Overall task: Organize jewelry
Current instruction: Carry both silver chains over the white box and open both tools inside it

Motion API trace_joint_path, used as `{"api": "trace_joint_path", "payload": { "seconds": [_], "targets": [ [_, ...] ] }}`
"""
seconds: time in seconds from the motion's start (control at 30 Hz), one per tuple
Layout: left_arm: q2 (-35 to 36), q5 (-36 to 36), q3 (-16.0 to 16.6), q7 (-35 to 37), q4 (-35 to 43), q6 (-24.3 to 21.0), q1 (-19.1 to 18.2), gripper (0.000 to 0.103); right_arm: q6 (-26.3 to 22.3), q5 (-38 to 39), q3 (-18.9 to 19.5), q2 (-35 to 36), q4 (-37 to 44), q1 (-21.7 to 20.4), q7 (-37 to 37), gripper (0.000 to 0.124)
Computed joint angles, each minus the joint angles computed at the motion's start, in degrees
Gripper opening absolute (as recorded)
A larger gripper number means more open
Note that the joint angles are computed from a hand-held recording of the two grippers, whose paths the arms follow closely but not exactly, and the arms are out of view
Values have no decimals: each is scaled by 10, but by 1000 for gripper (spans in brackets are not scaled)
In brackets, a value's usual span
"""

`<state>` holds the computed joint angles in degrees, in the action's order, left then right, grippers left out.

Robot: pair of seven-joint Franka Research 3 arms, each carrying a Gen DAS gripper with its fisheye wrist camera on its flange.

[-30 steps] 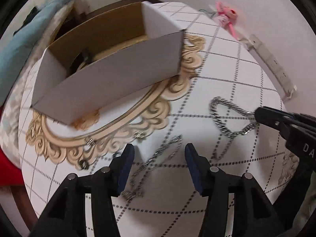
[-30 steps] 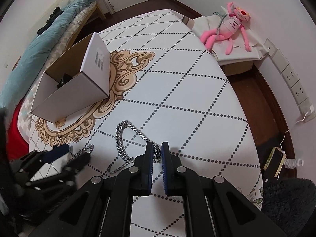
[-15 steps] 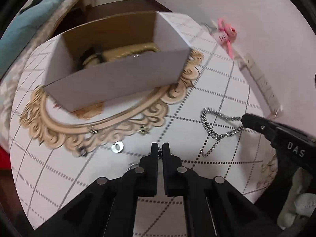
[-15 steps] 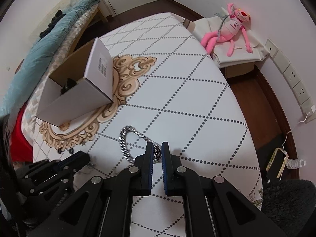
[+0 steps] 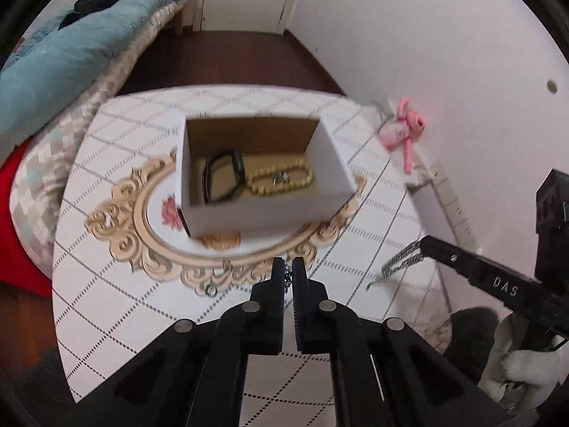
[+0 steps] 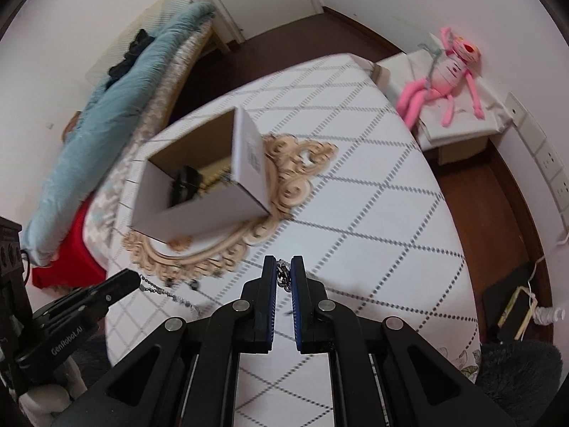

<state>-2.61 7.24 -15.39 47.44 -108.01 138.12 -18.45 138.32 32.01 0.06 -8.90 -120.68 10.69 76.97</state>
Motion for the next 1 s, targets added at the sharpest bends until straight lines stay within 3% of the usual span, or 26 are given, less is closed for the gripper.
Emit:
{"api": "trace_joint_path", "payload": {
  "seconds": [0.37,0.6,1.0],
  "targets": [
    [45,22,12,22,125,-19,18,2,-38,34,5,54,163,12,-43,8],
    [113,40,27,40,212,-69,35,2,-65,-34,25,160,308,19,-12,8],
    [190,-9,35,73,276,-133,63,4,-177,-112,43,353,543,39,46,8]
  ]
}}
